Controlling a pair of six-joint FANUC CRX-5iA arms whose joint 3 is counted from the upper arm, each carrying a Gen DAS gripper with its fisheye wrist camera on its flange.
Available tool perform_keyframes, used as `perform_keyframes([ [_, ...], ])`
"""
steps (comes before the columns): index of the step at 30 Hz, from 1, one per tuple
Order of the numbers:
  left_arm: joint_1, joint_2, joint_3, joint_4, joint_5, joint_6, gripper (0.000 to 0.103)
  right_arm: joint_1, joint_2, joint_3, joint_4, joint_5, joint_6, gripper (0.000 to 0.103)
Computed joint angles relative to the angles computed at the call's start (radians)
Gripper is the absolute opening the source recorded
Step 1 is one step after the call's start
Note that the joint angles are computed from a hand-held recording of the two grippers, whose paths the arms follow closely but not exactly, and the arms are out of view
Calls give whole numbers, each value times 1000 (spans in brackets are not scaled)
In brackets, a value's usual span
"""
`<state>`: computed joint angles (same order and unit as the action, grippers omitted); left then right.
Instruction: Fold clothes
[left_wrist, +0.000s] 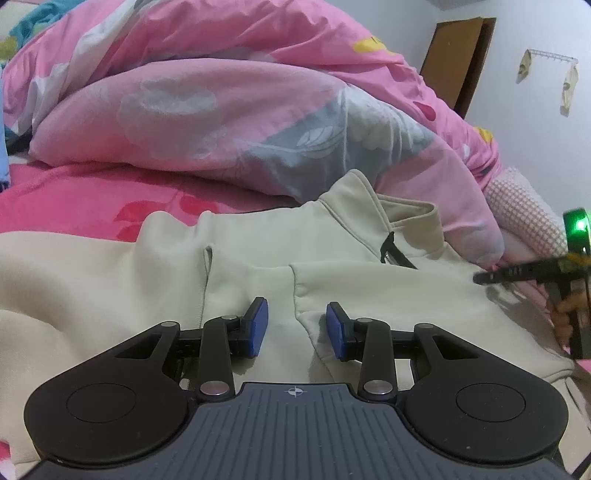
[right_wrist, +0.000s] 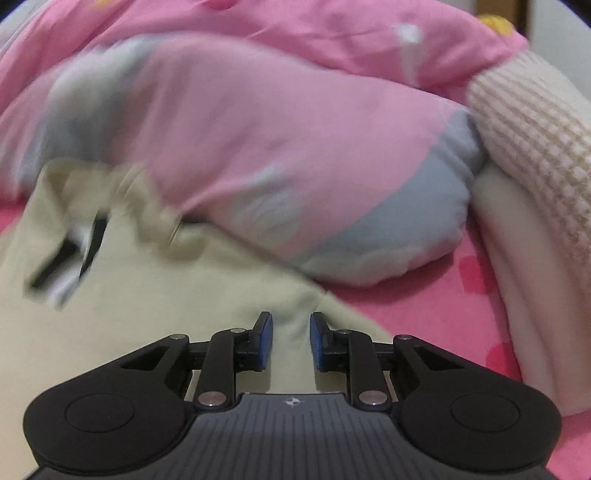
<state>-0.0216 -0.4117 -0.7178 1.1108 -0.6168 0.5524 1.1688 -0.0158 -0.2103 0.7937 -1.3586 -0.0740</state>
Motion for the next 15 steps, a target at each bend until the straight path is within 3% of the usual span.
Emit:
perform_keyframes([
  [2,0,1,0,3,-1,-1,35,14,-37,-29,52,-9,-94,25],
  [4,1,2,0,5,-3,-1,35,54,-96,-83,123,-35,-222,37],
  [6,2,2,-1,7,-5,-1,35,88,-153,-132,149,-59,-336,56],
  [8,2,3,-1,10,-6,-1,35,79,-202,-162,82,-11,-395,64],
  [11,3,2,-2,14,-6,-4,35,56,-280,-208,-16,71,-473,64],
  [13,3,2,-4,17,-5,-6,35,39,-293,-223,-54,134,-464,55],
  [15,1,1,-6,18,-2,-8,35,51,-233,-181,-31,91,-362,12],
])
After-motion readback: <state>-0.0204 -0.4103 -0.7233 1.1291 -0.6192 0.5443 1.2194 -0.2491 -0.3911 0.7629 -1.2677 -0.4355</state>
